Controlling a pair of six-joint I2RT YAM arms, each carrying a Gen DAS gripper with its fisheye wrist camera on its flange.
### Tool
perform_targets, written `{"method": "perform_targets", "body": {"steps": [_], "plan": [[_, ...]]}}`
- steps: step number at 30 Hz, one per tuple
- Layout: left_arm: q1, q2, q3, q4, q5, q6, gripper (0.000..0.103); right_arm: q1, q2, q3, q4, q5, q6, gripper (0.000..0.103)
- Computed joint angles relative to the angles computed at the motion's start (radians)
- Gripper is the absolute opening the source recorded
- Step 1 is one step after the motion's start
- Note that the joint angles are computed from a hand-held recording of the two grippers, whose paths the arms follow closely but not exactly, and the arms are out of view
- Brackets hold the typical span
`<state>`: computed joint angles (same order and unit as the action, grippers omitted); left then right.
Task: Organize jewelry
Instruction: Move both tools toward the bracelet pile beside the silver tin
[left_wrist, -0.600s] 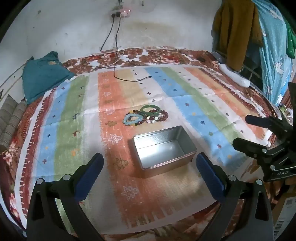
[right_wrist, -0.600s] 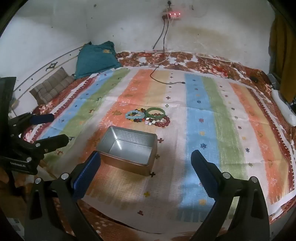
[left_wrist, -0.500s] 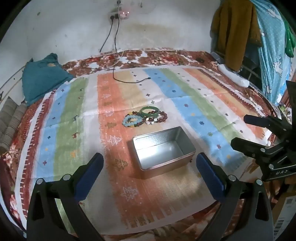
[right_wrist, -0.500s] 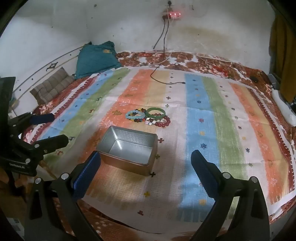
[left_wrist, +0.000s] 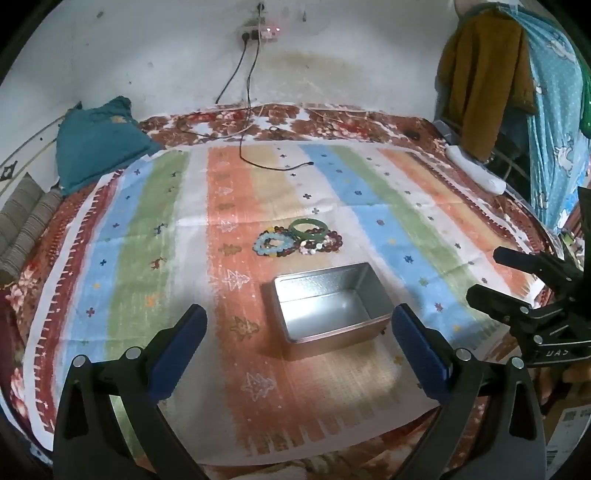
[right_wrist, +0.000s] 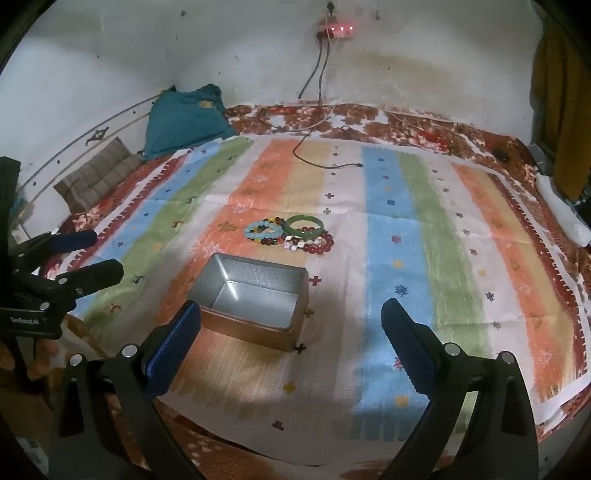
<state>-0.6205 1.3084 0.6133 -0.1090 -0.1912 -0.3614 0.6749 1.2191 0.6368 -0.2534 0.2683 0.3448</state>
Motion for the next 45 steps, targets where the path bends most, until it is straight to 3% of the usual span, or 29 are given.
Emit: {"method": "perform_targets", "body": {"steps": [7,11,33,45], "plan": [[0.007,-0.007,-0.004,-0.004,0.007,-0.003,0.098,-0.01,0.005,0.008,-0.008,-0.004,-0.003,0.099],[0.05,-0.014,-0.013,0.006,0.071,0.005,0.098,-0.01,0.01,-0.002,0.001,-0.001,0.007,0.099],[-0.033,0.017,0.027,-0.039,-0.035,-0.037,0.097,-0.023,0.03,0.007,-0.007,-0.003,0.006,0.099],[0.025,0.086,0.064,-0.019,0.022,-0.046,0.097,-0.068,0.149,0.092,-0.012,-0.03,0.004,0.099]]}}
